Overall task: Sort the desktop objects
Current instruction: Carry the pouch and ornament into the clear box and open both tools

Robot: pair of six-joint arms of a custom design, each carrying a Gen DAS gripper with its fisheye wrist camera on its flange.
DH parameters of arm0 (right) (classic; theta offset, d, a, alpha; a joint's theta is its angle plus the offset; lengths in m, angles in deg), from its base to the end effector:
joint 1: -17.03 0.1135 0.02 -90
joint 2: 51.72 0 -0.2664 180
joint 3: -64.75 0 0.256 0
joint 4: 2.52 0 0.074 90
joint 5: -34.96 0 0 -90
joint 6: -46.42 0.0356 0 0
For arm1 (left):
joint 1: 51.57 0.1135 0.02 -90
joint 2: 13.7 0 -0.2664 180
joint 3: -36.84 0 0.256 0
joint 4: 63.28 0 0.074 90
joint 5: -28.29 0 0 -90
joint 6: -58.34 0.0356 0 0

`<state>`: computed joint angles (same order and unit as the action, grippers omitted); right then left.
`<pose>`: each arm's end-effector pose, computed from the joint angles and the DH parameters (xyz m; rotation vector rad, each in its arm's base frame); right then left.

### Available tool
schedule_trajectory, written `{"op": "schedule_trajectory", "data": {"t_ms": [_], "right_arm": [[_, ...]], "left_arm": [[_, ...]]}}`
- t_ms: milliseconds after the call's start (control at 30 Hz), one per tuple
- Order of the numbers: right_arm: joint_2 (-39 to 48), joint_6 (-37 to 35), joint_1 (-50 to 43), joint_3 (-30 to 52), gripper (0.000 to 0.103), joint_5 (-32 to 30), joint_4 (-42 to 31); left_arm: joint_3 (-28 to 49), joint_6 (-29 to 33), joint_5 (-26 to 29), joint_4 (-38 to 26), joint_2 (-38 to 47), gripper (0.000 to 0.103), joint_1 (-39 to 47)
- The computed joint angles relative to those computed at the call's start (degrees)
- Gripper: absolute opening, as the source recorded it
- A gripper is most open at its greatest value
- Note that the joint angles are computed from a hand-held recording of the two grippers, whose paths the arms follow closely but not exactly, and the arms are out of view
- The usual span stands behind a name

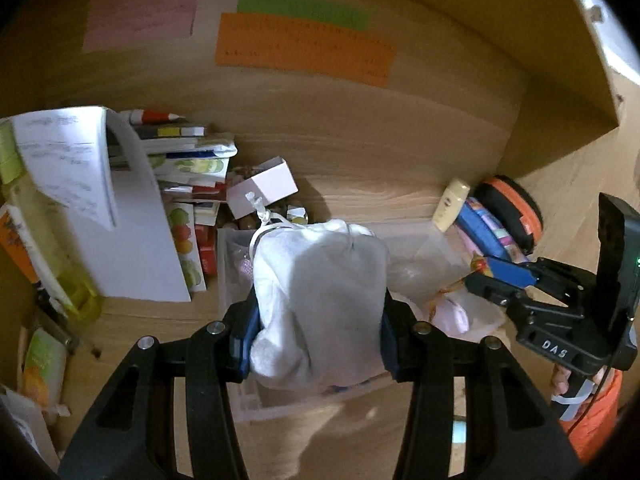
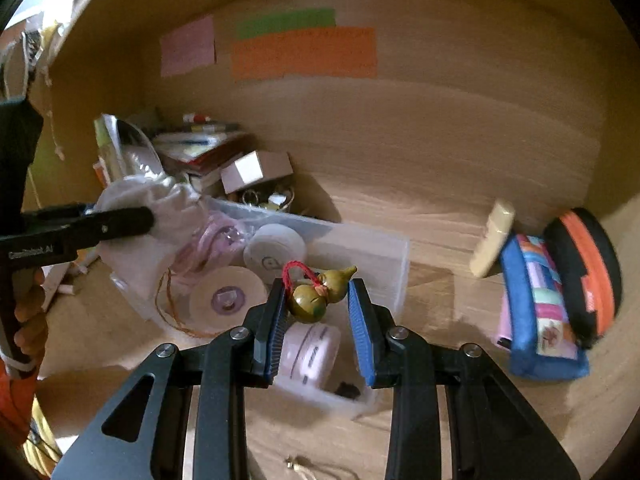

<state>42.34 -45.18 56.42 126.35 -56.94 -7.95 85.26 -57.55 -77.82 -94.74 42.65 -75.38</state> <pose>0.2631 0.2175 0.1745 -0.8089 2.1116 0.3935 0.1957 -0.0756 0.2313 -0.1893 2.2229 -0.1564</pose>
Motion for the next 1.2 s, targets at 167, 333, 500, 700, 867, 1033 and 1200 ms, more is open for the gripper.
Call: {"op": "schedule_trajectory", "data": {"t_ms": [167,333,500,700,867,1033,1200], "right_arm": [[6.0,0.6,-0.4,4.8,0.028,0.0,-2.4],[9.6,0.3,-0.4,8.0,0.028,0.6,-4.4],[11.8,-0.7,1.0,10.4,0.028,2.9,-5.1],[11.6,-1.8,2.7,10.6,0.039,6.0,-5.3],[8.2,-2.5,3.5,7.7,0.059,8.2,-2.6],[3.7,-2.1,3.4,4.0,0.070,9.0,-1.6],[-4.1,-1.1,1.8,-2.9,0.070,6.7,-2.2]], "left_arm": [[-0.8,0.6,5.2,3.4,4.0,0.048,4.0],[-0.6,1.5,7.4,4.9,5.7,0.048,5.5],[0.1,2.7,8.7,5.2,7.6,0.049,6.4],[0.0,2.4,9.9,5.7,6.7,0.062,7.0],[-0.1,1.8,6.0,5.3,3.7,0.075,4.4],[0.9,1.0,0.3,2.1,0.9,0.078,-1.1],[0.6,-0.6,-6.6,-1.6,-1.9,0.086,-9.7]]}}
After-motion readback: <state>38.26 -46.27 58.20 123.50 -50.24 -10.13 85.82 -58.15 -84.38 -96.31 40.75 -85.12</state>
